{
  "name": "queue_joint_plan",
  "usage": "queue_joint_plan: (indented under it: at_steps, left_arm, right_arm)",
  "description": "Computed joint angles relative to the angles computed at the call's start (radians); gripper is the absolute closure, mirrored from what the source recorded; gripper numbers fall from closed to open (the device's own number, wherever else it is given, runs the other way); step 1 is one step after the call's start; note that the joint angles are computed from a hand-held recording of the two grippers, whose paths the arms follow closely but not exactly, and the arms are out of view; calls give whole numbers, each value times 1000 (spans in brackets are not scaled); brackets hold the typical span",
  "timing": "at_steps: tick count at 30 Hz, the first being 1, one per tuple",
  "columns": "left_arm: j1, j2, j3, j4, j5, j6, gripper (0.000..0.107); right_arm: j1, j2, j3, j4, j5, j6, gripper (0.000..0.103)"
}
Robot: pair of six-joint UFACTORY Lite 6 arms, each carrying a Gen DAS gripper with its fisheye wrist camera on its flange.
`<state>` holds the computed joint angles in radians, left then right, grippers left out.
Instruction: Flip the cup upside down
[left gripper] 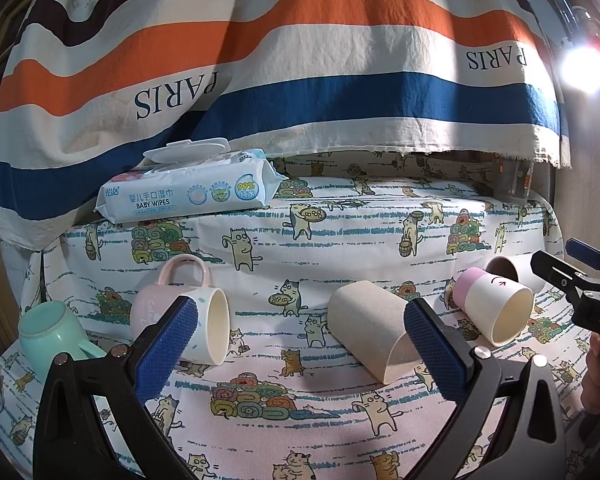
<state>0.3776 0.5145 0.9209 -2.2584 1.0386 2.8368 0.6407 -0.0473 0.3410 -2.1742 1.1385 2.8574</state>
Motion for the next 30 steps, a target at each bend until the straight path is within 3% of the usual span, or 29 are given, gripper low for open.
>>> queue_joint_plan:
  at_steps: [10, 16, 20, 24, 28, 30]
  left_arm:
    - [9, -12, -7, 24, 1, 2, 4]
    - [26, -117, -47, 39, -20, -44, 4]
    - [20, -207, -23, 96, -120, -159, 4]
    - [-38, -263, 69, 232, -308, -377, 4]
    - [-141, -271, 152, 298, -496, -522, 4]
    - [-193, -234, 219, 407, -568, -673, 4]
  right_arm:
    - [16, 16, 9, 14, 10, 1, 0]
    - [-11, -111, -21, 34, -41, -64, 0]
    - [-61, -229, -21, 45, -159, -140, 0]
    - [-121, -322, 14, 66, -286, -273, 0]
    - [-223, -346, 121, 89, -480, -398, 1]
    - [-267, -327, 165, 53, -552, -390, 9]
